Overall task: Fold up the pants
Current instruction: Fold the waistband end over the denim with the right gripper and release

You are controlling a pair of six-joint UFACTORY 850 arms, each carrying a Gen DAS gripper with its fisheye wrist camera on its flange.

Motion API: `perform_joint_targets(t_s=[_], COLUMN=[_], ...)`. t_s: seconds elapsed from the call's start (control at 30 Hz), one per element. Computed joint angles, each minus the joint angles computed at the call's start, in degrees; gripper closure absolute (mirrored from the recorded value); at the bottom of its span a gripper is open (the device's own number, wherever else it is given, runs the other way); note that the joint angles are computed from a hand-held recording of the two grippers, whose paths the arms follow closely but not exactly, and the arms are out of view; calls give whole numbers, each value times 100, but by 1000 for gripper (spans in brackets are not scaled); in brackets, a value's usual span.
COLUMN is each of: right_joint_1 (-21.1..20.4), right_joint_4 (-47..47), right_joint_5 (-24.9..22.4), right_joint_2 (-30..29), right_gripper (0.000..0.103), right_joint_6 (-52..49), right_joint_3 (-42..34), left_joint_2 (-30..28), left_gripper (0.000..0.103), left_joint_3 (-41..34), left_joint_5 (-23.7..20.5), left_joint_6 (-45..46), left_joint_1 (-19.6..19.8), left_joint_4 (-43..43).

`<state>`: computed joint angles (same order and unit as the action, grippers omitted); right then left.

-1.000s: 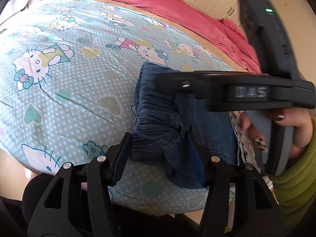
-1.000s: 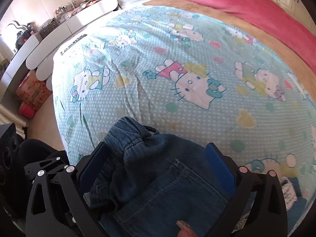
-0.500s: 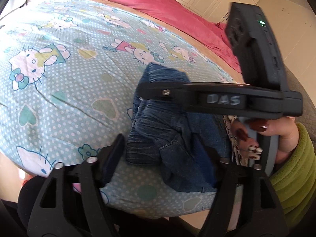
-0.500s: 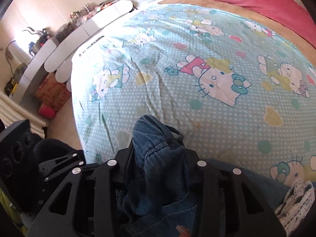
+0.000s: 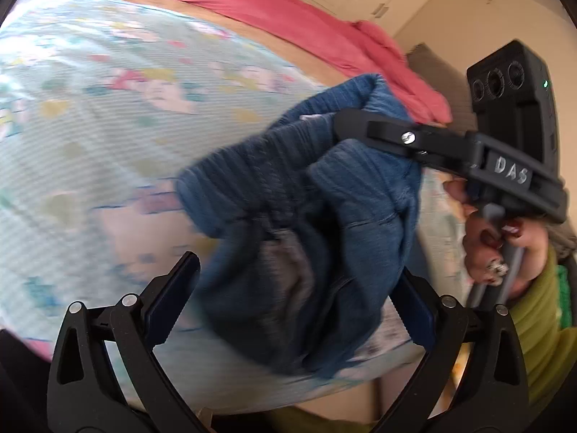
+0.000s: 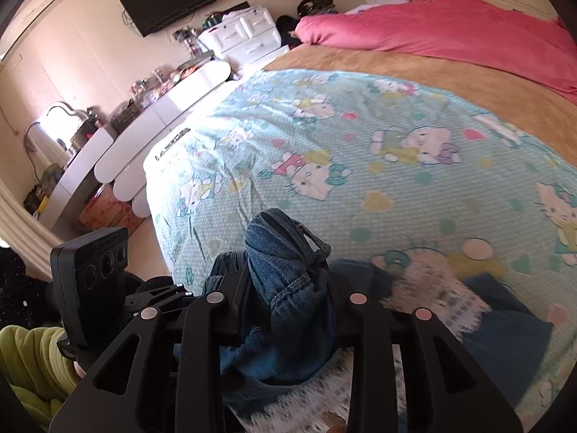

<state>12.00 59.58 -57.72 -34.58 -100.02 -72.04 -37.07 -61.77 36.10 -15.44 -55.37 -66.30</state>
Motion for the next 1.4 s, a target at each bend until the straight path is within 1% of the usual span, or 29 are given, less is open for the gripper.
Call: perform_joint_targets(t_s=[0.03, 0.07, 0.1, 0.13, 0.17, 0.2, 0.23, 0.33, 0.43, 0.53, 0.57, 0.6, 0.63, 0.7, 0.73, 0.77, 0.8, 0.83, 0.87, 0.9, 0.93, 1.0, 1.07, 1.13, 1.17, 1.23, 1.27, 1.33, 1.4], right_joint_1=[-99, -177, -298, -389, -493, -583, -747, -1037, -1256, -1346, -1361, -1372, -1361, -1336, -1294, -1222, -1126, -1049, -1029, -1034, -1084, -1172, -1163, -1137, -1158, -1241, -1295, -1439, -1567], right_joint_4=[28, 74, 155, 217, 311, 426, 599, 790, 594, 394, 364, 356, 358, 257, 237, 178, 106, 56, -17, -54, 63, 198, 271, 452, 498, 557, 704, 1112, 1397], right_joint_5=[-43, -53, -34, -19, -12, 20, 138, 467, 645, 648, 577, 473, 387, 56, 53, 235, 520, 755, 750, 664, 708, 768, 1198, 1609, 1598, 1407, 1377, 1395, 1390], right_joint_2=[5, 17, 30, 25, 15, 10, 21, -50, -226, -305, -321, -349, -322, -407, -406, -366, -306, -243, -242, -193, -115, -9, 24, -23, -48, -50, 6, 167, 282], right_gripper=[72, 70, 64, 53, 46, 34, 26, 25, 25, 25, 21, 8, 5, 6, 6, 6, 6, 30, 53, 64, 64, 65, 61, 41, 40, 32, 31, 23, 23], right_joint_6=[-42, -88, -150, -177, -224, -275, -324, -320, 18, 262, 300, 389, 500, 874, 945, 946, 905, 806, 731, 542, 295, -96, -276, -470, -458, -403, -514, -888, -1150], right_joint_3=[-19, -18, -21, -35, -44, -35, -13, 1, -35, 31, 57, 60, 92, -26, -40, -10, 56, 144, 150, 211, 300, 411, 528, 600, 600, 565, 601, 725, 809], left_joint_2=[-44, -95, -165, -230, -295, -348, -440, -749, -1024, -1280, -1328, -1398, -1440, -1555, -1589, -1624, -1654, -1694, -1720, -1730, -1719, -1692, -1658, -1649, -1629, -1566, -1489, -1385, -1322], left_gripper=[13, 14, 14, 14, 14, 14, 14, 14, 14, 14, 13, 12, 11, 10, 10, 10, 10, 10, 10, 10, 10, 10, 10, 10, 10, 10, 10, 10, 10], left_joint_3=[-153, -311, -540, -735, -916, -1041, -1240, -1791, -2174, -2493, -2564, -2671, -2736, -2902, -2959, -3021, -3062, -3149, -3188, -3208, -3189, -3076, -2999, -2982, -2948, -2880, -2785, -2703, -2728], left_joint_5=[-12, -30, -38, -24, -11, -24, -70, -395, -810, -1025, -1056, -1064, -1064, -1067, -1071, -1077, -1069, -1030, -1031, -1017, -1023, -1048, -1070, -1069, -1064, -943, -829, -549, -233], left_joint_6=[97, 395, 913, 1313, 1617, 1817, 2173, 3111, 3599, 4248, 4489, 4822, 5036, 5476, 5639, 5790, 5920, 6060, 6136, 6184, 6102, 5653, 5353, 5284, 5272, 5397, 5397, 5617, 5892], left_joint_1=[10, -3, -30, -60, -91, -112, -132, -182, -176, -176, -174, -186, -191, -185, -192, -190, -195, -244, -235, -251, -262, -273, -272, -289, -288, -334, -395, -454, -516], left_joint_4=[97, -33, -264, -417, -491, -521, -626, -839, -1039, -1571, -1775, -2041, -2193, -2513, -2642, -2759, -2860, -3002, -3037, -3060, -2990, -2601, -2331, -2290, -2267, -2381, -2418, -2667, -2971])
